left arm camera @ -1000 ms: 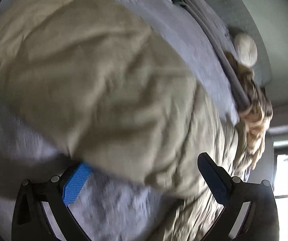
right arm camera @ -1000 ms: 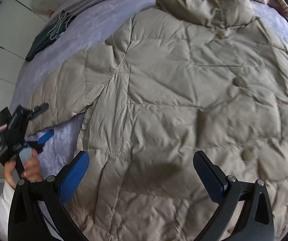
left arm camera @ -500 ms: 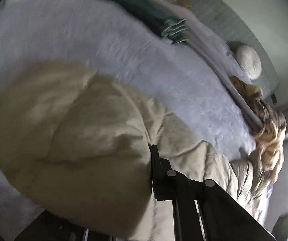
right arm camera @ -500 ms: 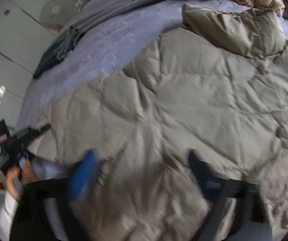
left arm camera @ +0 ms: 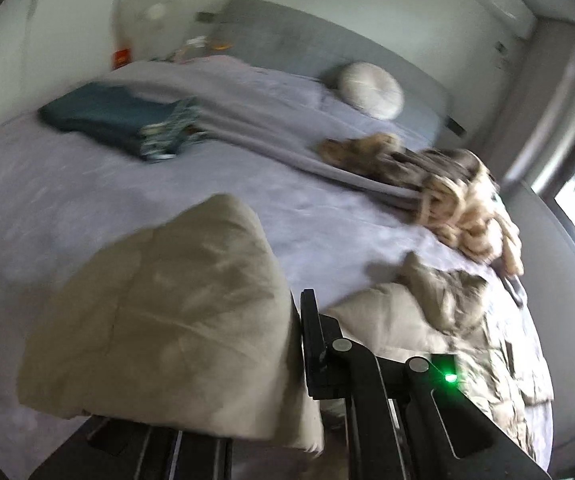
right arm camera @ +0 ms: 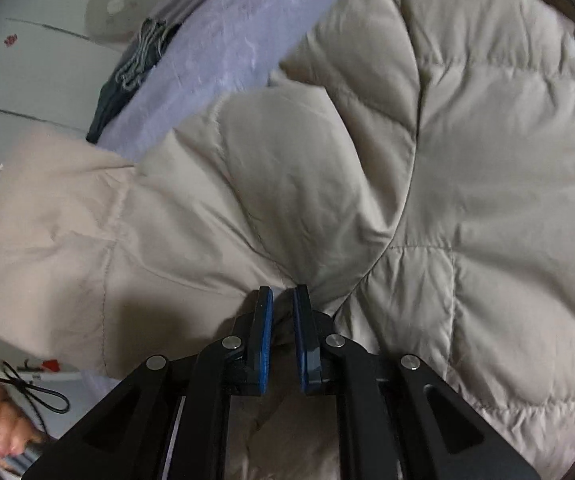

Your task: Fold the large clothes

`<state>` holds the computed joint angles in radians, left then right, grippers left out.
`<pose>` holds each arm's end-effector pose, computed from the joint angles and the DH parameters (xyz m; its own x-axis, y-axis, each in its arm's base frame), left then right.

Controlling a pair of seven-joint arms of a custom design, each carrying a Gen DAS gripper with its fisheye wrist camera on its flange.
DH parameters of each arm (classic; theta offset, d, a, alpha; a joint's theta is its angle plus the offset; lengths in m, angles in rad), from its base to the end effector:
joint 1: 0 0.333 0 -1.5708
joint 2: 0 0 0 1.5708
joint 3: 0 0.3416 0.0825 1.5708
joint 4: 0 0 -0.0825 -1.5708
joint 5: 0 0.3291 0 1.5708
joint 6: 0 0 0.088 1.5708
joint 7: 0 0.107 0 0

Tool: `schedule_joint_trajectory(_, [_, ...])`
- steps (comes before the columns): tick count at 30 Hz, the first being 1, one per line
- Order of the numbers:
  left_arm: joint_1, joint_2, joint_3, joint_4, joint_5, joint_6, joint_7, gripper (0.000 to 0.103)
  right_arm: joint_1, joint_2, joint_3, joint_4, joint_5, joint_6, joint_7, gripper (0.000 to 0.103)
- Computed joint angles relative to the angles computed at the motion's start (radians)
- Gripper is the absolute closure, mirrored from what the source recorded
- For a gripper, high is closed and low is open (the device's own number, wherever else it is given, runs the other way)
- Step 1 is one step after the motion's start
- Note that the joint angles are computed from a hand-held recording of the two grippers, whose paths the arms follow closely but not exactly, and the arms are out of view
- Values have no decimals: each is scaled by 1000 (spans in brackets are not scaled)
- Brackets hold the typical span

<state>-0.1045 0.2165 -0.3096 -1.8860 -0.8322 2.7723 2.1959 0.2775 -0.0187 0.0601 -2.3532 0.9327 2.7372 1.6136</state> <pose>0.5738 -0.1995 0.5152 -0.4293 -0.8248 0.3680 -0.7467 0.0948 -0.6584 0.4659 0.1306 0.4328 -0.3636 -0.7256 -0.5843 -0.8553 0.5086 -0.0993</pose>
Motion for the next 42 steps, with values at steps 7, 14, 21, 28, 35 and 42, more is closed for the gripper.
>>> schedule_joint_trajectory(7, [-145, 6, -64, 31, 111, 16, -54, 90, -46, -204, -51, -145, 93, -62, -126, 91])
schedule_joint_trajectory(14, [-414, 134, -7, 85, 582, 38, -305, 90, -350, -564, -40, -374, -546, -140, 229, 92])
schedule_joint_trajectory(21, [-603, 180, 147, 24, 1022, 44, -572, 76, -423, -709, -168, -455, -730, -214, 265, 91])
schedule_joint_trajectory(28, [-433, 103, -3, -60, 980, 78, -547, 16, -404, -710, -198, -463, -730, -211, 271, 91])
schedule_joint_trajectory(35, [-162, -61, -137, -158, 475, -5, -255, 16, -382, -727, -107, -380, -847, -270, 279, 42])
schedule_joint_trajectory(42, [-70, 80, -20, 1, 255, -263, -334, 16, -308, -588, 64, -263, -1039, -172, 277, 25])
